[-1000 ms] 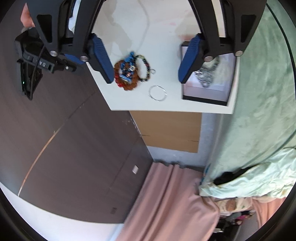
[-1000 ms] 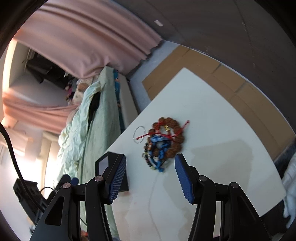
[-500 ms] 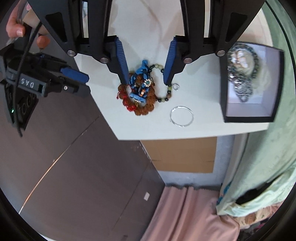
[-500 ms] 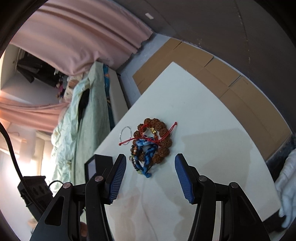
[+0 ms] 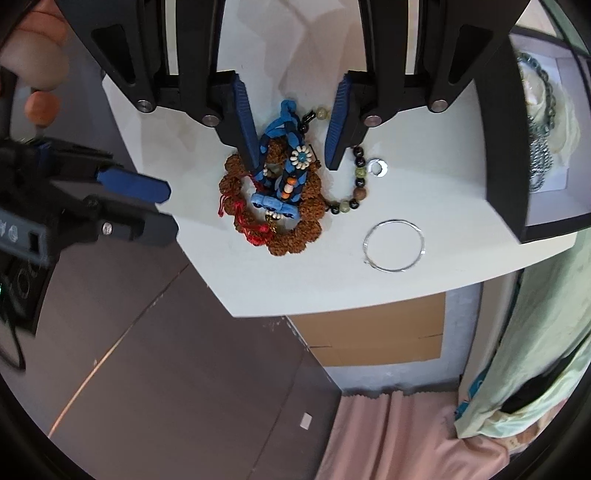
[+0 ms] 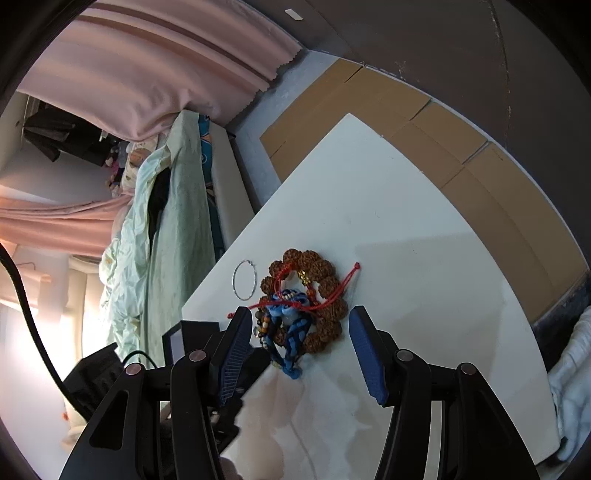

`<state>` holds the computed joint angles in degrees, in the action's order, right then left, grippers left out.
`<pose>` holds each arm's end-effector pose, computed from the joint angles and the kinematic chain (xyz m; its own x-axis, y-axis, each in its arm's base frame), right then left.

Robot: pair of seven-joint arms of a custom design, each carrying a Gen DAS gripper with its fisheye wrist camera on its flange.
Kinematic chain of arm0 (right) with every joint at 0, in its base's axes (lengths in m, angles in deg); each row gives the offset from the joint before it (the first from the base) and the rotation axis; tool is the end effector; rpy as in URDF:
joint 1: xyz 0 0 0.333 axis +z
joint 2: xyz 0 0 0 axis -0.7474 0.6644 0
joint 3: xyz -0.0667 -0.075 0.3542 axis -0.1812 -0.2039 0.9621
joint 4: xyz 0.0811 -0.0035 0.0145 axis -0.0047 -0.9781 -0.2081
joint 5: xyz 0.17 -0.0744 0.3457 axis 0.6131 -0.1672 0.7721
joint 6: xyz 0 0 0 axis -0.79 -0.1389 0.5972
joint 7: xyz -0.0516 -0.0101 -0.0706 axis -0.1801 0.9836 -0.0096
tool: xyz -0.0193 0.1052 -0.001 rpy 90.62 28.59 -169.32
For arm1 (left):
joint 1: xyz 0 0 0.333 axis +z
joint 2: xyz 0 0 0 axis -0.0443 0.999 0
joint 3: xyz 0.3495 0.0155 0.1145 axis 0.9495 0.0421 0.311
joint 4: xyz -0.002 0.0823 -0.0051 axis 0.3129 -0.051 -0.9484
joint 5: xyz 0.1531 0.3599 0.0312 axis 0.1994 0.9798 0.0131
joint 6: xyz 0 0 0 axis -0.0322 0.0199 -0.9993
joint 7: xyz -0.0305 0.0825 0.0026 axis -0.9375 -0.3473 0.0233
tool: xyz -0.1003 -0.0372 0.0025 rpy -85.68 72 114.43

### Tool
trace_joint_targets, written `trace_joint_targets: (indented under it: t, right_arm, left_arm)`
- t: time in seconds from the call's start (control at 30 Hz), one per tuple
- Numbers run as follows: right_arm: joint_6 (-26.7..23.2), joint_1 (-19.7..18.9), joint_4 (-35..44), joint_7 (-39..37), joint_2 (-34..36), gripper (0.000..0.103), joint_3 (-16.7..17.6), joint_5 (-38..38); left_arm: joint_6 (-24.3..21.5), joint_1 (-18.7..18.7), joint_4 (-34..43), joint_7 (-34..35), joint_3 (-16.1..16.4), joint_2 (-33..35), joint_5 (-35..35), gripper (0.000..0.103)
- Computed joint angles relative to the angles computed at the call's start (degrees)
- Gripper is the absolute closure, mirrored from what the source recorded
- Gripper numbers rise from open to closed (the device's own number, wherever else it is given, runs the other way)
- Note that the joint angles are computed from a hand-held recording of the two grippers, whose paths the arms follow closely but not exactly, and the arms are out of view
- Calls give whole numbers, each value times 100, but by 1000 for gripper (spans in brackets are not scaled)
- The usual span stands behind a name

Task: Organize jewelry
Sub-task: 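Grasp the blue beaded bracelet with the left gripper while the right reaches the brown bead bracelet, then drop the blue bracelet into the black box with left while right carries the red cord there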

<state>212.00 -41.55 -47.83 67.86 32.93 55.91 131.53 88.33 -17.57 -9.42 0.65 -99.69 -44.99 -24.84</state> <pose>0.6811 0.1510 0.5285 -0.1414 -0.7439 -0.6532 -0.9143 0.3511 -0.2019 0.6831 -0.3253 0.5190 -0.1944 -0.9284 0.3166 -0.8736 0.0171 -0.4863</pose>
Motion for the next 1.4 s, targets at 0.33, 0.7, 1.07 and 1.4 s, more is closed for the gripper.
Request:
trace_joint_targets:
  t: [0.33, 0.7, 1.07, 1.4]
  right_arm:
    - [-190, 117, 498, -114, 346, 48, 57, -390]
    - [-267, 305, 936, 160, 795, 54, 49, -1141]
    - [358, 124, 347, -444, 333, 100, 263, -464]
    - [-34, 323, 657, -164, 525, 60, 114, -1059]
  left_arm:
    - [150, 203, -118, 289, -142, -133, -396, 91]
    - [556, 378, -565, 244, -55, -592, -667, 91]
    - [1053, 548, -1134, 224, -56, -1066, -884, 91]
    - [1368, 631, -1484, 177, -16, -1362, -971, 91]
